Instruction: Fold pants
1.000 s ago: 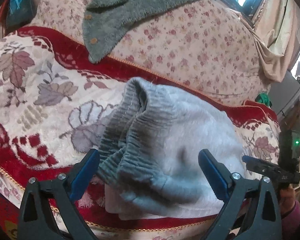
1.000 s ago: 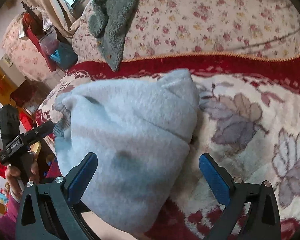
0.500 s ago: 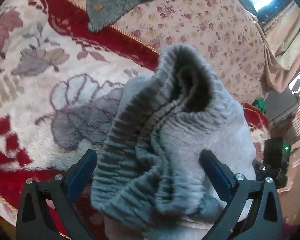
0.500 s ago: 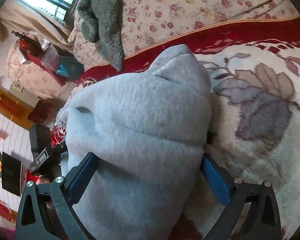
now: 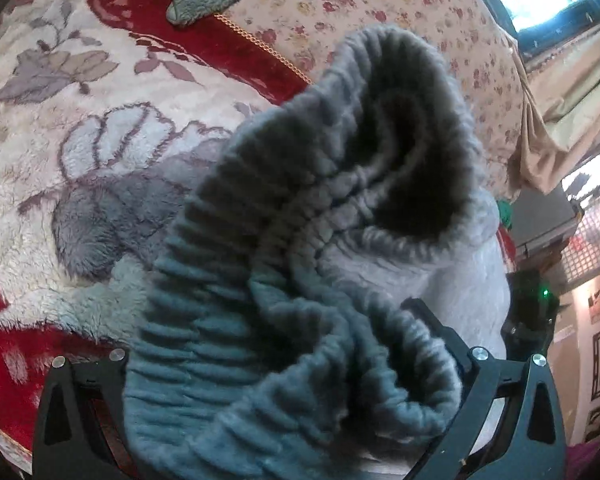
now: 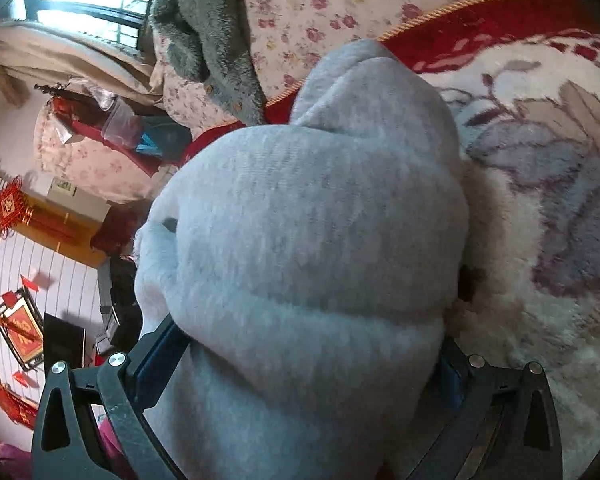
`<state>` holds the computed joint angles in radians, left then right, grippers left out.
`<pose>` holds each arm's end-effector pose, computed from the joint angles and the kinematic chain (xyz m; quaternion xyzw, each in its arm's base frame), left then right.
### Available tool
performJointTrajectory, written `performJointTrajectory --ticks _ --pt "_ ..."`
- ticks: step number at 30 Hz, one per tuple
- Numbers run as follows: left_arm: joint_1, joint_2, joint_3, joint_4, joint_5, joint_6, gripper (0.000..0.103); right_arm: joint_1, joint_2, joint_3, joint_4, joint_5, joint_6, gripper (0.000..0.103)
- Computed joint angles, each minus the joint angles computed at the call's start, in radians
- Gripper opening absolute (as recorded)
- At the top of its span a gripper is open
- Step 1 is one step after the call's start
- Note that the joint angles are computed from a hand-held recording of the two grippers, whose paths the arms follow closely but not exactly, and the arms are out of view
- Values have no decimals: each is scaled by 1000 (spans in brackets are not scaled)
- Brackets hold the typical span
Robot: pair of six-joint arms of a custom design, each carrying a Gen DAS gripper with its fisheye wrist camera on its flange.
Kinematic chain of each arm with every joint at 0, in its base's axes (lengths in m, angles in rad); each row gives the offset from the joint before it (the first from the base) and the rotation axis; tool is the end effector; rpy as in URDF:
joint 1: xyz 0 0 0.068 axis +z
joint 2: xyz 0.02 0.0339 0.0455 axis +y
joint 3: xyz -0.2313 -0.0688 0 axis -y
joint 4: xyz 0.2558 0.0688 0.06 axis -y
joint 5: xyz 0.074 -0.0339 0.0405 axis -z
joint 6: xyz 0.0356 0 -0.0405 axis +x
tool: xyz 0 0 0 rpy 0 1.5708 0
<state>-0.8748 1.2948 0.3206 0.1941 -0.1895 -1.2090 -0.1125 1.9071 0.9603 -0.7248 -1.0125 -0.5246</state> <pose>0.1512 -0.1705 0.0815 -0.1887 0.8999 -0.2870 0.2688 0.2867 -0.0020 0.0669 -0.1548 0.8600 0.4737 0.1098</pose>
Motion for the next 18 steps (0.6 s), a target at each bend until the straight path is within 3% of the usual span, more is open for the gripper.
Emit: performJointTrajectory --ticks 2,4,7,10,14,18 --pt "-10 -30 -1 -19 -12 -5 97 -7 -13 -6 -13 -8 -18 99" --pt "-41 -77 10 -78 -56 -3 85 -13 -45 -13 -33 -3 -48 91" --pt "-78 -136 16 -144 -105 -35 78 -7 -94 -11 -68 14 -84 79" --pt "-109 -162 38 -198 -146 -67 75 -13 -128 -8 -104 21 -126 73" --pt "-143 -151 90 -226 -178 -78 74 -42 -159 3 -146 18 -152 73" --pt "-160 -77 181 -216 -194 -53 73 -124 -151 68 -270 10 -256 73"
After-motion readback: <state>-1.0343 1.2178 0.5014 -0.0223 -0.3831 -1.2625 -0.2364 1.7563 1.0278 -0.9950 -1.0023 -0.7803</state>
